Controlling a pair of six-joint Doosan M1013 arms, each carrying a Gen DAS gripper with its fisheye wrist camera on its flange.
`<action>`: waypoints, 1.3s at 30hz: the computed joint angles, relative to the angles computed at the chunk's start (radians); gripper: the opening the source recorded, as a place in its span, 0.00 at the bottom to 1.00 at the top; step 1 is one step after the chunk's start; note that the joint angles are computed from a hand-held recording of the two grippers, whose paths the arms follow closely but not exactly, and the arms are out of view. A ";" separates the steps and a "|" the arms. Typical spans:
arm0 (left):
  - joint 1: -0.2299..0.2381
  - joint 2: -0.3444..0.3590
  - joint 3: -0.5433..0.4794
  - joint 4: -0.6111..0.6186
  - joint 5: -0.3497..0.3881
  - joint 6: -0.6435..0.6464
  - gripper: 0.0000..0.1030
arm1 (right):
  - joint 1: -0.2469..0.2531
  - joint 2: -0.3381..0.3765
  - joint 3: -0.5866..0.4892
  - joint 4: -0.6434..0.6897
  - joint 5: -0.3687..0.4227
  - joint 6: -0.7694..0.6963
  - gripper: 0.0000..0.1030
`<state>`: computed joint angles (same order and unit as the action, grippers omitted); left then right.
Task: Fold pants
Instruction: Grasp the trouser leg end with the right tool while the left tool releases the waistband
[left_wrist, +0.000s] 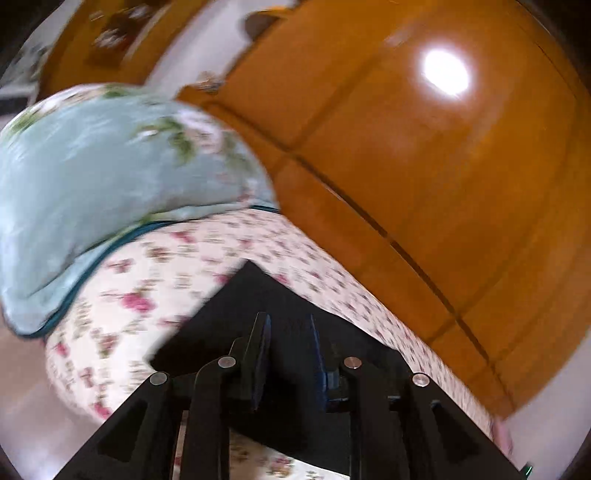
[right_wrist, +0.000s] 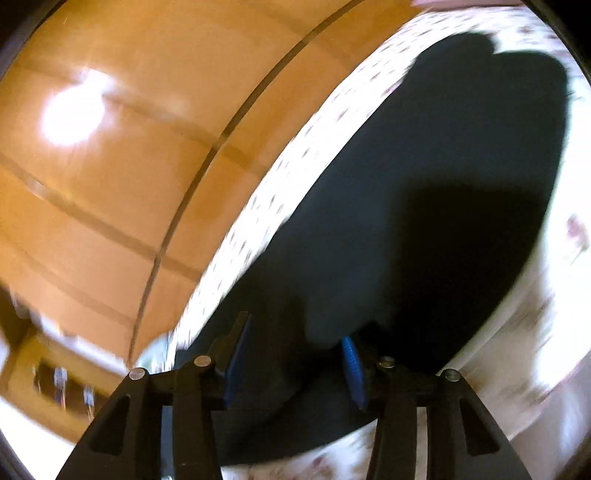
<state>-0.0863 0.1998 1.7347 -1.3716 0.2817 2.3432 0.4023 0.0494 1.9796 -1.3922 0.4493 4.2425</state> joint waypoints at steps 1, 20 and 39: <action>-0.009 0.010 -0.011 0.006 0.037 0.021 0.22 | -0.008 -0.012 0.015 -0.009 0.016 0.022 0.45; -0.211 0.227 -0.302 0.328 0.711 0.226 0.34 | -0.190 -0.120 0.149 -0.175 0.035 0.245 0.07; -0.245 0.284 -0.378 0.429 0.859 0.233 0.34 | -0.114 -0.142 0.131 0.204 0.167 -0.108 0.11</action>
